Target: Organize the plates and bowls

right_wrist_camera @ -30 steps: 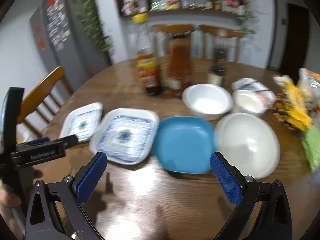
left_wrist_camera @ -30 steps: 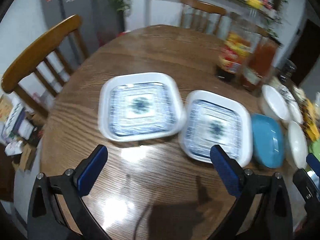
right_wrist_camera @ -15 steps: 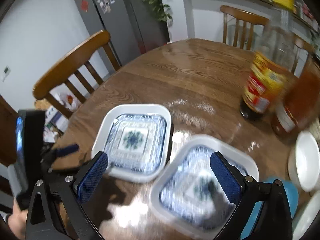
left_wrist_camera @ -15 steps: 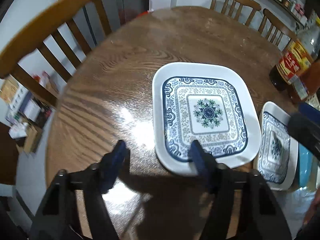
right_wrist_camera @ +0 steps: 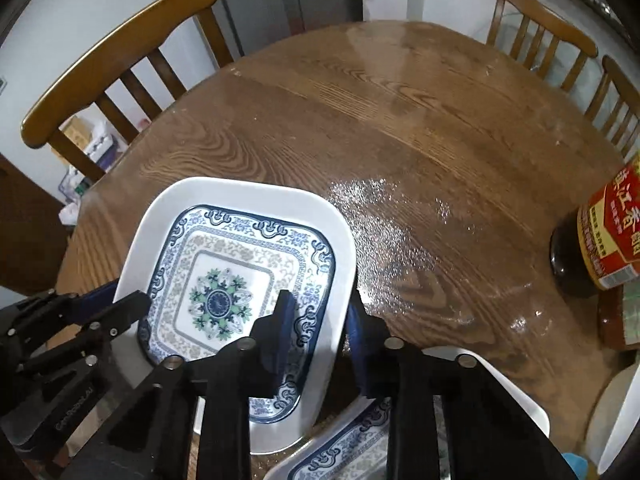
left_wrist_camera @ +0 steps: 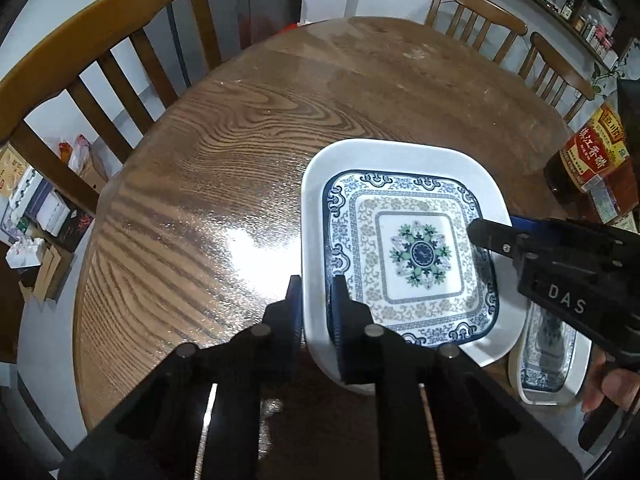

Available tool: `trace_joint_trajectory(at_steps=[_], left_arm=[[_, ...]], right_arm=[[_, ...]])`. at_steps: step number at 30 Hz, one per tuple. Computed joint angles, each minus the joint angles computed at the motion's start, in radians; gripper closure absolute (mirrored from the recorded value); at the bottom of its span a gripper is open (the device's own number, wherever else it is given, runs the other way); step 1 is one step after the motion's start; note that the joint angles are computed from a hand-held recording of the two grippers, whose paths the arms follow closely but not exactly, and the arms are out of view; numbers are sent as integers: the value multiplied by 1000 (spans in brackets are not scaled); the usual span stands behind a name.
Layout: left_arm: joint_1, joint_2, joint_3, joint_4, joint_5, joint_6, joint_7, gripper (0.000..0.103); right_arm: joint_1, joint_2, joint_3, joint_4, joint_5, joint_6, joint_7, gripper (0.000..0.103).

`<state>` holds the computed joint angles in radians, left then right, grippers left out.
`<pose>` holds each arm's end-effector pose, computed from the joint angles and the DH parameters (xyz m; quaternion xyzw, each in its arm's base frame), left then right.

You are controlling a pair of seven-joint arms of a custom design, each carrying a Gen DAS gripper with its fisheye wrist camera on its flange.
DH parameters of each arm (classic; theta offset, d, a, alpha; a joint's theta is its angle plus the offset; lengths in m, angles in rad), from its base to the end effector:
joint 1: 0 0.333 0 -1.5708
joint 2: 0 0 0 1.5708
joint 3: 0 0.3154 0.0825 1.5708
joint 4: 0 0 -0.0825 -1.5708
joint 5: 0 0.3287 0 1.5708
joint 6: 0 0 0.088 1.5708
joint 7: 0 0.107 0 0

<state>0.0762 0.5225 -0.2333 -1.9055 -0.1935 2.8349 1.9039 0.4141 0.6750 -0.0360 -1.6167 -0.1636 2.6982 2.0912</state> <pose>0.6250 -0.0720 0.3130 -0.5925 0.7730 -0.2077 0.0910 0.6334 0.2627 0.3090 -0.6927 0.6902 -0.1223 0.1700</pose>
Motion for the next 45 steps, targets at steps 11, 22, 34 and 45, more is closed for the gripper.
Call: trace_joint_trajectory(at_steps=[11, 22, 34, 45], left_arm=[[78, -122, -2, -161, -48, 47, 98, 91], [54, -156, 6, -215, -75, 55, 196, 90], [58, -179, -16, -226, -74, 99, 123, 34], [32, -219, -112, -235, -280, 30, 353, 14]], right_arm=[[-49, -152, 146, -255, 172, 185, -75, 92], [15, -226, 117, -448, 269, 294, -20, 90], [187, -396, -84, -765, 190, 561, 248, 84], [238, -529, -98, -1093, 451, 819, 347, 65]])
